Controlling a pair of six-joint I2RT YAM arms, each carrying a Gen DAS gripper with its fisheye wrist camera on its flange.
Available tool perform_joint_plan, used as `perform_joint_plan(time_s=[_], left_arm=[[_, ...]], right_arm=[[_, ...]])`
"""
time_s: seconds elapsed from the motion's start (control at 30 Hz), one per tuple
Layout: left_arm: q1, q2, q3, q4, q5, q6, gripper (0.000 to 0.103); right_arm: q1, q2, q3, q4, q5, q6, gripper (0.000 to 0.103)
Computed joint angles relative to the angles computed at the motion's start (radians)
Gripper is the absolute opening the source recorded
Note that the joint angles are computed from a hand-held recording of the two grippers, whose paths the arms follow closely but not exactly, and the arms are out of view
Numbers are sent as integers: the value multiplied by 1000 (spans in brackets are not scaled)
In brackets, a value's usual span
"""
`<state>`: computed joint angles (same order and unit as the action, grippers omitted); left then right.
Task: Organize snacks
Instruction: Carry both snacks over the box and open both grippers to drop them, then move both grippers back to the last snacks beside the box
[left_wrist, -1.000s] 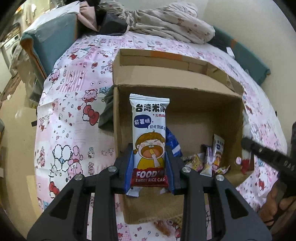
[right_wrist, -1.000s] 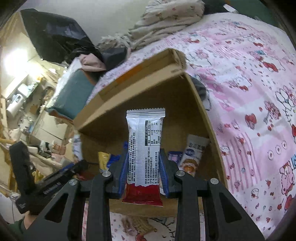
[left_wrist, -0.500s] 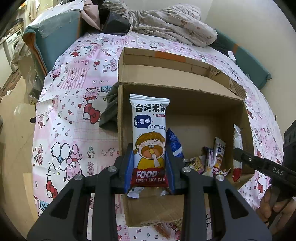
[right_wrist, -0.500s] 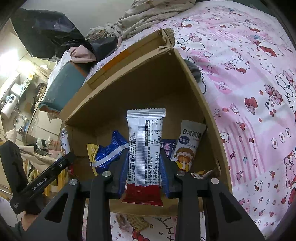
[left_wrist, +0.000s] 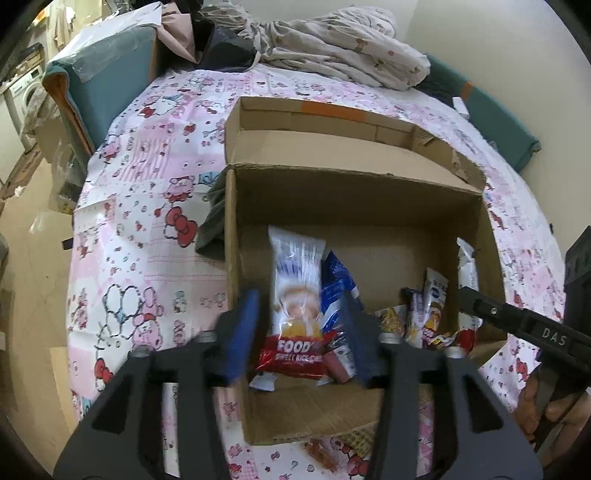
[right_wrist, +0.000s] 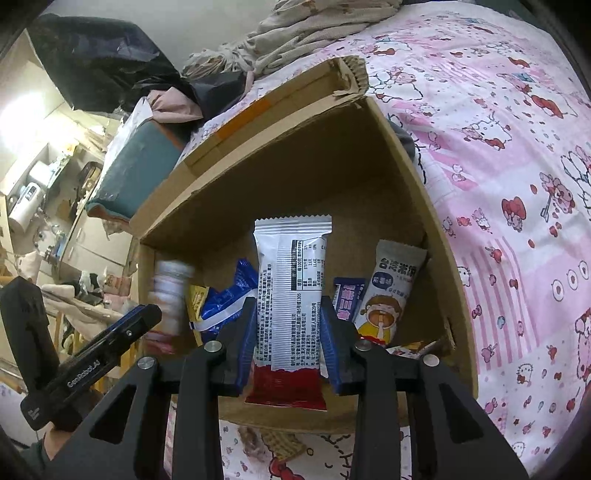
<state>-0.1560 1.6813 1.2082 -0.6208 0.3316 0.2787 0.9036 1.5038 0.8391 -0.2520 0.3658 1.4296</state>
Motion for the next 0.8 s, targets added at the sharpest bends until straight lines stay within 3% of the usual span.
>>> perform_joint_plan(time_s=[0.13, 0.23, 0.8], left_arm=[[-1, -9, -3, -12, 18, 13, 64], [-2, -29, -18, -14, 22, 36, 77], [45, -139, -80, -21, 42, 74, 81]], right_arm=[[18, -12, 7, -5, 36, 11, 72], [41, -9, 40, -41, 83, 0, 85], [144, -13, 136, -211, 151, 91, 87]])
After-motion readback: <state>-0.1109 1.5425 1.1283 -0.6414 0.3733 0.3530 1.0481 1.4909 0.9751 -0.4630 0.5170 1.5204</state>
